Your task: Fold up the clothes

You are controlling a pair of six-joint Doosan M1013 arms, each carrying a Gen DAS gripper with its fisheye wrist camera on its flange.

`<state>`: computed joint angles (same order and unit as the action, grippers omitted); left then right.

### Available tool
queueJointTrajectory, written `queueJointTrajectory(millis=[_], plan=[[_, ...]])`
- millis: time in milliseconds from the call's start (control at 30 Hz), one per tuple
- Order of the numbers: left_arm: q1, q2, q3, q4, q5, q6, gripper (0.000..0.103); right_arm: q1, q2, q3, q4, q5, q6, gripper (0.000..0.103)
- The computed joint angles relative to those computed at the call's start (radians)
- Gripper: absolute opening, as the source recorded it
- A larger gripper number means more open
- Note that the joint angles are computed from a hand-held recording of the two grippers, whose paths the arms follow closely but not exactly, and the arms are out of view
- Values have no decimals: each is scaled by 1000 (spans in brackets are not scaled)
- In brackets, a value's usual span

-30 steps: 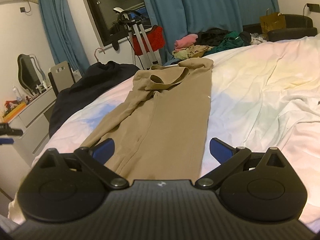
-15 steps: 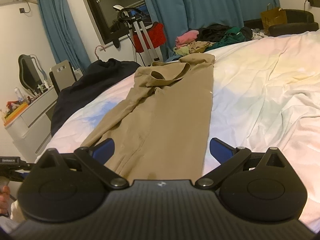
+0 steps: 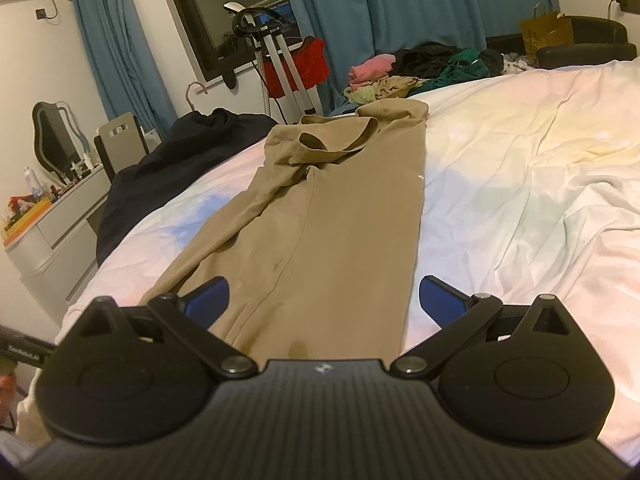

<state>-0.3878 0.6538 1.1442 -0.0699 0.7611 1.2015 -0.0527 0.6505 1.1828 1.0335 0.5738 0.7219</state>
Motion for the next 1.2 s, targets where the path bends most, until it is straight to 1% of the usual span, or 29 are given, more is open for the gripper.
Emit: queueJointTrajectory(millis=[33,67,100,133,167,200,233,300,333,367,433,567,700,767,833,867,967,1033,1100,1133,1200], plan=[[-6,10,-26,15,32,23,47,-1,0,1,6,2,-4,103],[-13,23,-55,30,72,47,41,-1,0,1,10,3,-5,103],[-23,39,-91,62,130,71,27,-2,0,-1,11,6,-3,103],[-35,58,-133,106,201,99,18,-2,2,-4,10,9,0,103],[-51,78,-174,170,272,127,7,-3,3,-6,10,12,5,103],[-68,95,-207,233,329,155,7,-4,4,-9,10,16,10,103],[-83,107,-235,282,370,168,6,-5,4,-11,10,19,15,103],[-116,134,-299,390,452,167,5,-7,7,-17,8,25,28,103],[-133,148,-334,441,490,165,5,-9,10,-22,4,31,47,103],[-148,152,-356,467,503,179,4,-13,14,-28,2,43,69,103],[-172,152,-390,469,500,212,4,-18,19,-38,1,54,104,103],[-212,148,-434,442,474,229,4,-25,23,-48,2,56,151,103],[-231,162,-452,387,449,199,4,-32,24,-52,27,61,159,103],[-232,171,-443,371,426,169,4,-36,25,-50,51,65,148,103],[-225,164,-411,346,379,107,4,-42,22,-42,96,67,110,103],[-221,159,-389,335,344,68,4,-46,21,-37,126,68,84,103],[-220,137,-320,338,209,-73,4,-58,21,-32,211,87,27,102],[-225,131,-293,361,133,-145,5,-66,37,-58,235,121,39,100],[-232,124,-267,418,68,-218,5,-70,58,-100,237,157,74,98],[-236,123,-259,445,48,-246,5,-71,77,-137,227,180,103,94],[-242,125,-248,474,16,-262,5,-67,120,-226,180,223,173,83]])
